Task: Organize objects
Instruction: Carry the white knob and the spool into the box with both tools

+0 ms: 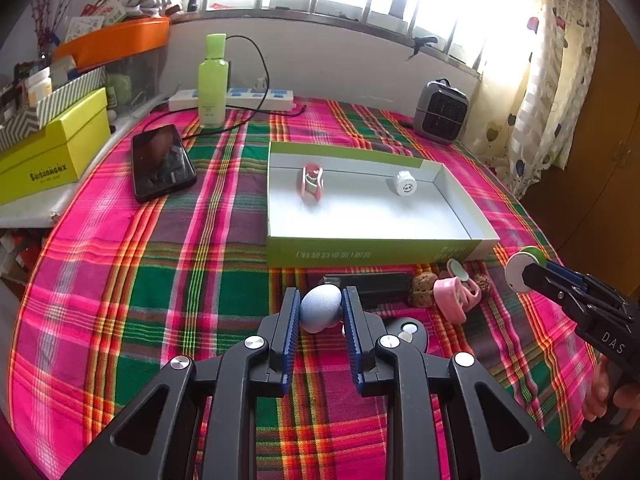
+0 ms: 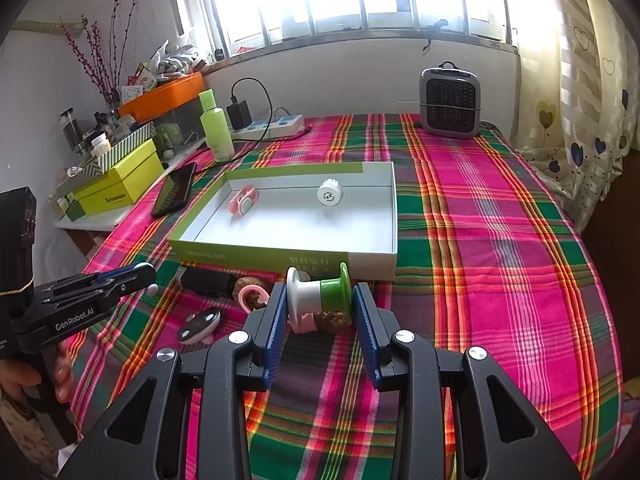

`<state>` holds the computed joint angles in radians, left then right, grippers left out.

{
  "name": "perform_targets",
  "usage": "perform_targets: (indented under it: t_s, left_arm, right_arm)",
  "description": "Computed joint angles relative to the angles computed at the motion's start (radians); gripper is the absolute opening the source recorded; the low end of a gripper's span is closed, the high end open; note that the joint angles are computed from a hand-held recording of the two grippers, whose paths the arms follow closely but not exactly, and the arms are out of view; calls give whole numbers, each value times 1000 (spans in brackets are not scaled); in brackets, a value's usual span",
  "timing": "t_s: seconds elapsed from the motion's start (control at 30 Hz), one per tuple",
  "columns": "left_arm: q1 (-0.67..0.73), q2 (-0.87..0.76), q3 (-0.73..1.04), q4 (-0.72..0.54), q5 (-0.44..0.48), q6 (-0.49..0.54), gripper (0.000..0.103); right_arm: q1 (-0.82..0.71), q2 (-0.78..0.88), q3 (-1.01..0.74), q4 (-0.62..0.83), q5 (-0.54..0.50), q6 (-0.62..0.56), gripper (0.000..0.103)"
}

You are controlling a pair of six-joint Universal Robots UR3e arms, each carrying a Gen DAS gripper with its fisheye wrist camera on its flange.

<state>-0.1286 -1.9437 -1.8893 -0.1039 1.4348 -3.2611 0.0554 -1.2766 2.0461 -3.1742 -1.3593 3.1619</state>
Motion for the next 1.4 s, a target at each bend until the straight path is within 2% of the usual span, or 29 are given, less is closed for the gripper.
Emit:
perform_targets:
  t_s: [0.83,1.4]
  left_arm:
    - [-41,-152,314,-153,-14,16,20]
    - [-44,-339,633,-309,-32,30,20]
  right_arm:
    - [-3,104,-210,106,7,-14,35]
    - [-1,263,-466,225,-5,-25,35]
